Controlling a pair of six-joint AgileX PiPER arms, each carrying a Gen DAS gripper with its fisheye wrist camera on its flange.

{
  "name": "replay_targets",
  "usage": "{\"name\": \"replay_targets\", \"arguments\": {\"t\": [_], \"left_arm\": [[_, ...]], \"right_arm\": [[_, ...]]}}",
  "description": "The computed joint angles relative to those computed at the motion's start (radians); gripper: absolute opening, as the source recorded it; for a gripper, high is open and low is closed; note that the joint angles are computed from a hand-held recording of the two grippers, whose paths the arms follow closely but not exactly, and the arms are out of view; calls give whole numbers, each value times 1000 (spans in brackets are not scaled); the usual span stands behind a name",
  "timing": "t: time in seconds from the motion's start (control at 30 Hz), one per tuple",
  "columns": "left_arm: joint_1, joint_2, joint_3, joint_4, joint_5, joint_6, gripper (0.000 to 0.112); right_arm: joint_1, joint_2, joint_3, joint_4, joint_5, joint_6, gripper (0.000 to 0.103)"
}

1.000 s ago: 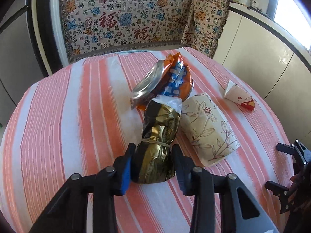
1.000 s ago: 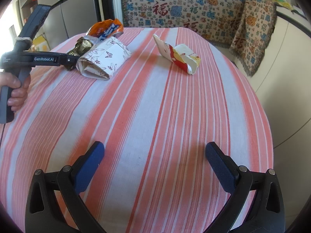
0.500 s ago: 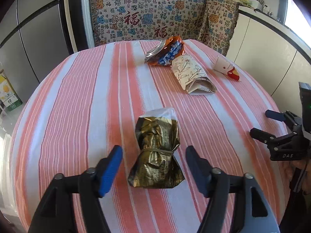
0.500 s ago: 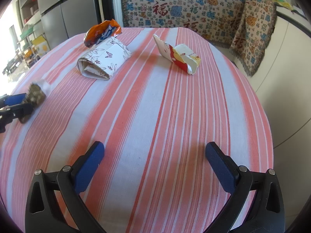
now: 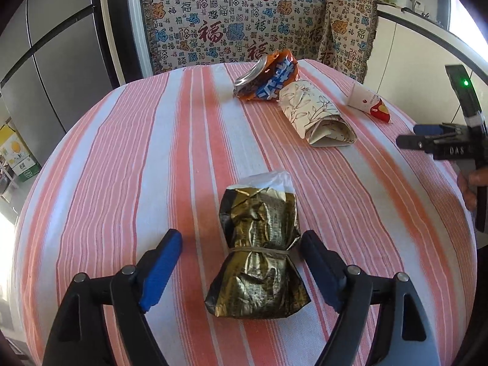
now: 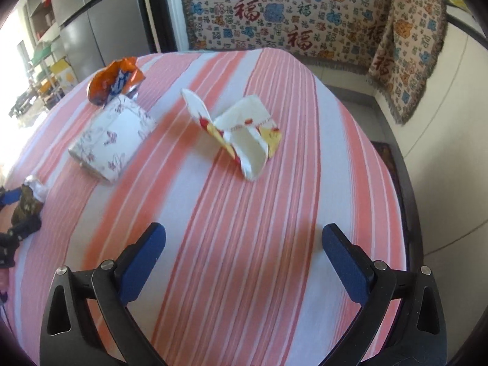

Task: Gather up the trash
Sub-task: 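Hold the gold wrapper in the left tool while the right tool grasps the white paper cup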

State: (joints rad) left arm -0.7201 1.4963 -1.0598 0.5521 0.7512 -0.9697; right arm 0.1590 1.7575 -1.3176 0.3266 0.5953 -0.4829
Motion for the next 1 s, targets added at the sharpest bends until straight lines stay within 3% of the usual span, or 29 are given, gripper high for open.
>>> {"name": "replay_targets", "arguments": {"t": [0.1,0.2,0.27,0.3,0.33,0.37,0.47,0.67,0.8,1.0], "left_arm": [[11,-11,-1,-31,-6,28,82],[35,-45,18,-67,-39,63,82],[47,-54,11,-94,-37,92,80],[47,-57,9,-98,-33,100,68],[50,-57,4,-116,-30,125,59],[53,-56,-2,-138,-26,150,36],[53,-72,4,-155,-28,148,29],[-4,-117,4,-144,-52,58,27],[-91,-84,-65,-122,-42,9,27],[-217,67,-260,-130,-25,-4,27]], "right_arm": [[56,26,-89,-82,16,-27,101],[122,113,-221,-260,107,68,95],[138,154,-268,-318,127,112,71],[132,172,-293,-302,145,106,62],[126,181,-308,-287,158,106,29],[117,178,-312,-258,162,99,8],[66,104,-242,-79,164,6,6],[-37,-98,-49,168,236,-200,6],[-163,-209,64,316,345,-316,6],[-407,-299,169,442,519,-451,6]]}}
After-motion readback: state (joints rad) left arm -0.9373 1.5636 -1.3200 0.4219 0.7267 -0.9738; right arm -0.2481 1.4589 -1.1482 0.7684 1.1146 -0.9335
